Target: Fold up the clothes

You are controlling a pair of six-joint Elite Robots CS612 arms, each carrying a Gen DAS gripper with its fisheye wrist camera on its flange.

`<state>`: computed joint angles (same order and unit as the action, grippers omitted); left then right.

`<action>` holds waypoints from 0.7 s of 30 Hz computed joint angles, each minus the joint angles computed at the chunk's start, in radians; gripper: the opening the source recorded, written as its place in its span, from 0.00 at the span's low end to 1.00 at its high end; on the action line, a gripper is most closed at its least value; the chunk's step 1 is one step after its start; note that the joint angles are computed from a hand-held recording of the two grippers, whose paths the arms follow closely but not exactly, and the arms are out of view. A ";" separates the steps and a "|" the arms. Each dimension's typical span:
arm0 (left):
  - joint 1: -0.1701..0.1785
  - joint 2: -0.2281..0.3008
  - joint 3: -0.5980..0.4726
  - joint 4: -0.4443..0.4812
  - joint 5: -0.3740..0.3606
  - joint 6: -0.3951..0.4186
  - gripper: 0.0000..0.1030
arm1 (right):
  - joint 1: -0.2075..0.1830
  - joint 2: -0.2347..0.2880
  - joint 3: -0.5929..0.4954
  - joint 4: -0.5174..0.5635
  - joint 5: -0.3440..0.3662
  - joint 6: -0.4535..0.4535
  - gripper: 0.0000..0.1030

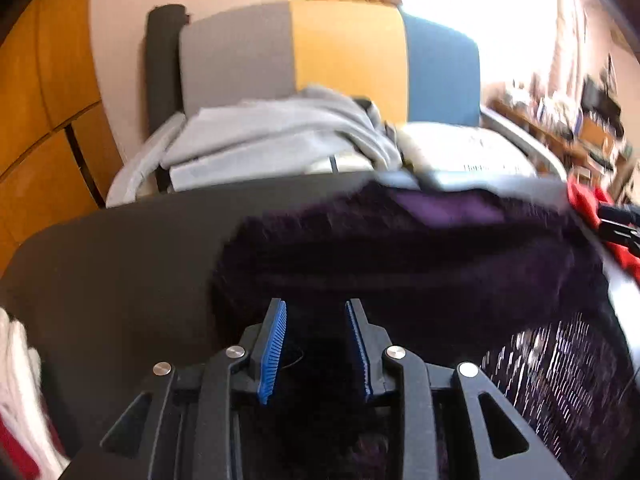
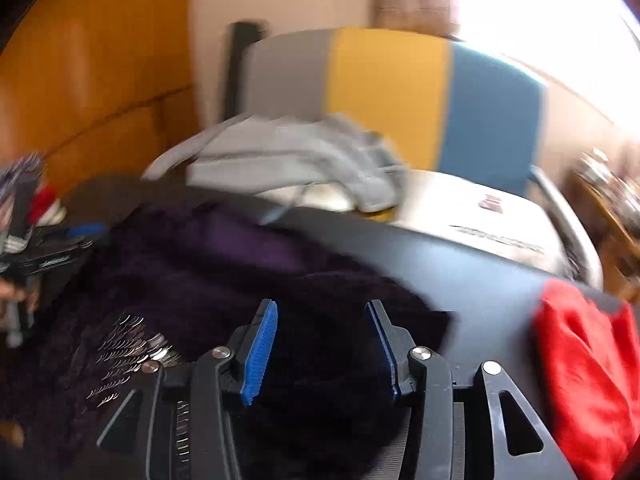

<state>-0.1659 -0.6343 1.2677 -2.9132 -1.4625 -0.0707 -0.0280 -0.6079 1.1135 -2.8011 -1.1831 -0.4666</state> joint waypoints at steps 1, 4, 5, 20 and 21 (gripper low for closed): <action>-0.005 -0.001 0.006 0.026 0.013 0.005 0.30 | 0.010 0.001 0.000 0.033 -0.027 -0.038 0.48; 0.011 -0.007 0.049 0.001 -0.044 -0.072 0.34 | 0.025 0.025 -0.024 0.168 -0.111 -0.035 0.47; 0.018 -0.014 0.064 -0.013 -0.067 -0.094 0.34 | 0.018 0.028 -0.020 0.193 -0.094 -0.010 0.47; 0.037 0.054 -0.144 0.093 -0.185 -0.055 0.38 | 0.024 0.037 -0.138 0.335 0.116 0.004 0.50; 0.036 0.073 -0.183 0.146 -0.175 -0.047 0.38 | 0.031 0.051 -0.168 0.383 0.091 0.002 0.50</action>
<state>-0.1294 -0.5612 1.0845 -2.7672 -1.6378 -0.1176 0.0030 -0.5567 0.9458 -2.4180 -1.0918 -0.4645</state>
